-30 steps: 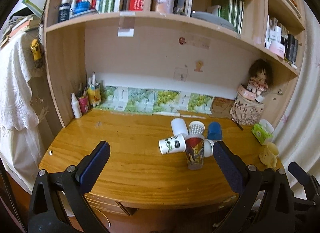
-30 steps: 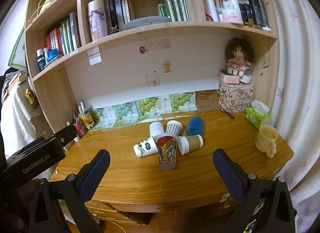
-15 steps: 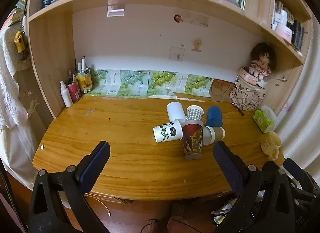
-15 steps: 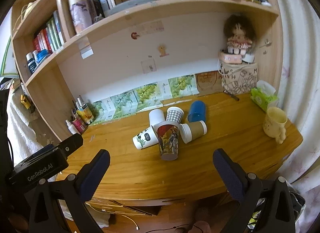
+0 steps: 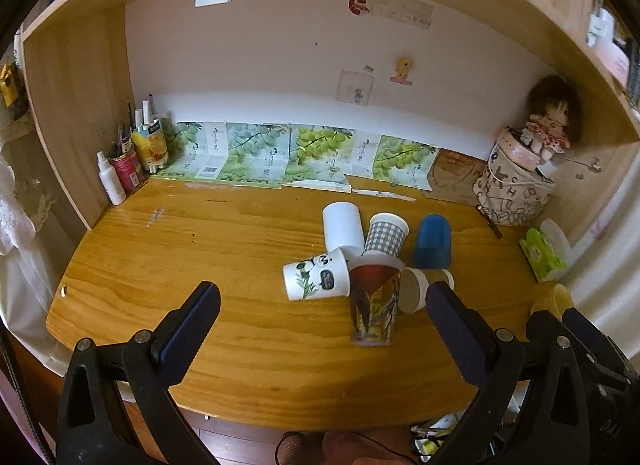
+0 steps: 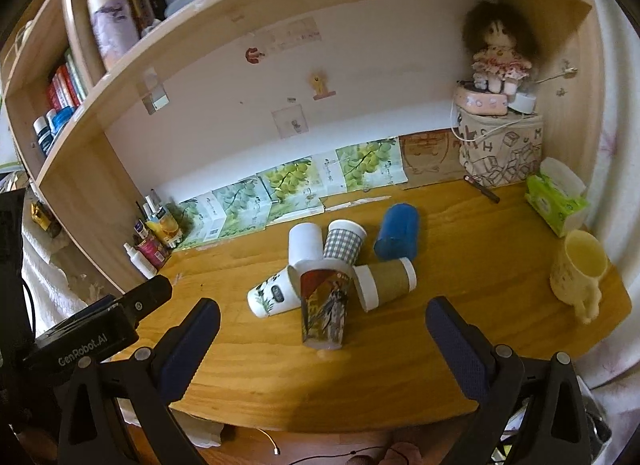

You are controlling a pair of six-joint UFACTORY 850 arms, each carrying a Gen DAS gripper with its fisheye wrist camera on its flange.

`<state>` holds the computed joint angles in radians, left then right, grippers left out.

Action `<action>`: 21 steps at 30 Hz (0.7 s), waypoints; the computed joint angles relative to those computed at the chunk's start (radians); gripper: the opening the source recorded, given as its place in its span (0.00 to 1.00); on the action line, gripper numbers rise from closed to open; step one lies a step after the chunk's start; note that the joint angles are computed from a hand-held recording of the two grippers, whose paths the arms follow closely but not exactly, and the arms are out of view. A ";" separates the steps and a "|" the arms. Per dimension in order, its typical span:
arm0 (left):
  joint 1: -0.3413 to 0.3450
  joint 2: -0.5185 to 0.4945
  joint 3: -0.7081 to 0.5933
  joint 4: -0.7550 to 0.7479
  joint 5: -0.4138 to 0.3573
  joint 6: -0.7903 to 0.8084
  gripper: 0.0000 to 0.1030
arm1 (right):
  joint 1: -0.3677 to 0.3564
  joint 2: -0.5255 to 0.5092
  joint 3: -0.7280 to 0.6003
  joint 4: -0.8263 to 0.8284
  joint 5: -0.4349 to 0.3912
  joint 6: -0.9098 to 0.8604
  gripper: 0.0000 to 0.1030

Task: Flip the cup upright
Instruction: 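Lower the left tool over the tall dark red cup and close on it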

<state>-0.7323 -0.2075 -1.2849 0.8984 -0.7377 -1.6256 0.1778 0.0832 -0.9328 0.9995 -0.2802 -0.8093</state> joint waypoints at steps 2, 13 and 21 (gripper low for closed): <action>0.010 -0.032 -0.037 -0.028 0.000 0.026 1.00 | -0.022 -0.045 -0.043 0.019 -0.035 -0.034 1.00; 0.078 -0.226 -0.263 -0.309 -0.003 0.311 1.00 | -0.107 -0.292 -0.291 -0.081 -0.248 0.030 1.00; 0.122 -0.372 -0.414 -0.578 -0.055 0.554 0.99 | -0.135 -0.465 -0.472 -0.188 -0.390 0.159 1.00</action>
<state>-0.6105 -0.5796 -1.6985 0.3207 -0.7929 -1.0718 0.0427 -0.3819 -1.4050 0.8115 -0.6704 -0.6500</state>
